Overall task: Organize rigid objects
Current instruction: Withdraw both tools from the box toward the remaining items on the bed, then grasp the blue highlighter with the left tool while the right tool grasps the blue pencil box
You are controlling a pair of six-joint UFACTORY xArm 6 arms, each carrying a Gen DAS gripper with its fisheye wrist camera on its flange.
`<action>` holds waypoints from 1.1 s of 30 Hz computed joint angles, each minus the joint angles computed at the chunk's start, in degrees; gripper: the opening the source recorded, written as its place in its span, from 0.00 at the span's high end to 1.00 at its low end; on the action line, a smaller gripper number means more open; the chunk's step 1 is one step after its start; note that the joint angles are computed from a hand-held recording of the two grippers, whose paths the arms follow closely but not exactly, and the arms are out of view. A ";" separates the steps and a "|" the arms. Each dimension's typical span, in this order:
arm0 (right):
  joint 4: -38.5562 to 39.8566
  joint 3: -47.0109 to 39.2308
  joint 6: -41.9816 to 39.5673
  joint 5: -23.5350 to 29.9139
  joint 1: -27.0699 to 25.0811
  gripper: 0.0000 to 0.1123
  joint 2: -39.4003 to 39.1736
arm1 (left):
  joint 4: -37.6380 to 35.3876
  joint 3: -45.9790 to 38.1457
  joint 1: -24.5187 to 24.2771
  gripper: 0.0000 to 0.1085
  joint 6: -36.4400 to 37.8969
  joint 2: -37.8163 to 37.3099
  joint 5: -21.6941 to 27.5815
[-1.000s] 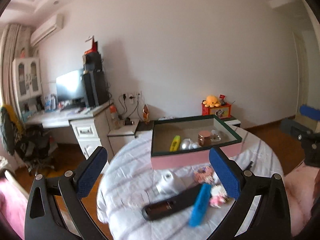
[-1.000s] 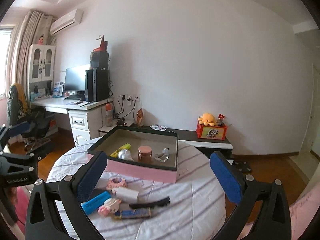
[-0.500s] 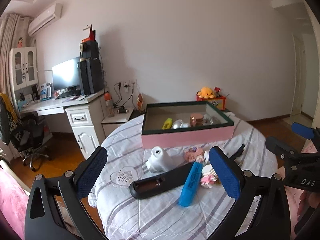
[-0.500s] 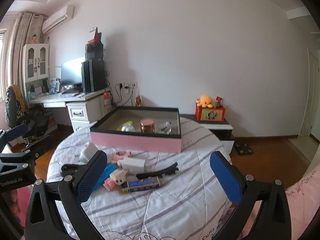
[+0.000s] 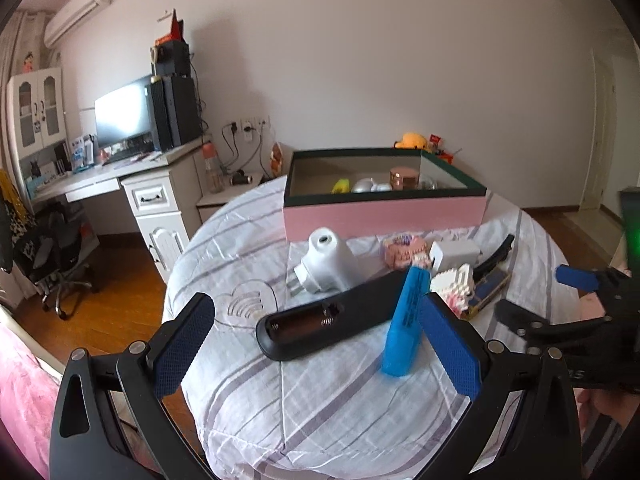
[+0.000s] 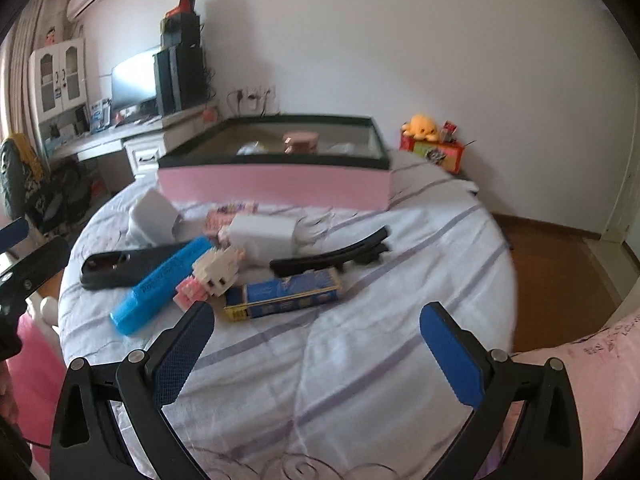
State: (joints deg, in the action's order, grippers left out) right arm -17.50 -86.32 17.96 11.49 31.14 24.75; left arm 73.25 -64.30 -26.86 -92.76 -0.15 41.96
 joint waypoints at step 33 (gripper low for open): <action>31.20 -2.77 -31.54 1.94 -1.00 0.26 3.24 | -11.64 -10.26 1.35 0.42 15.97 13.78 -9.05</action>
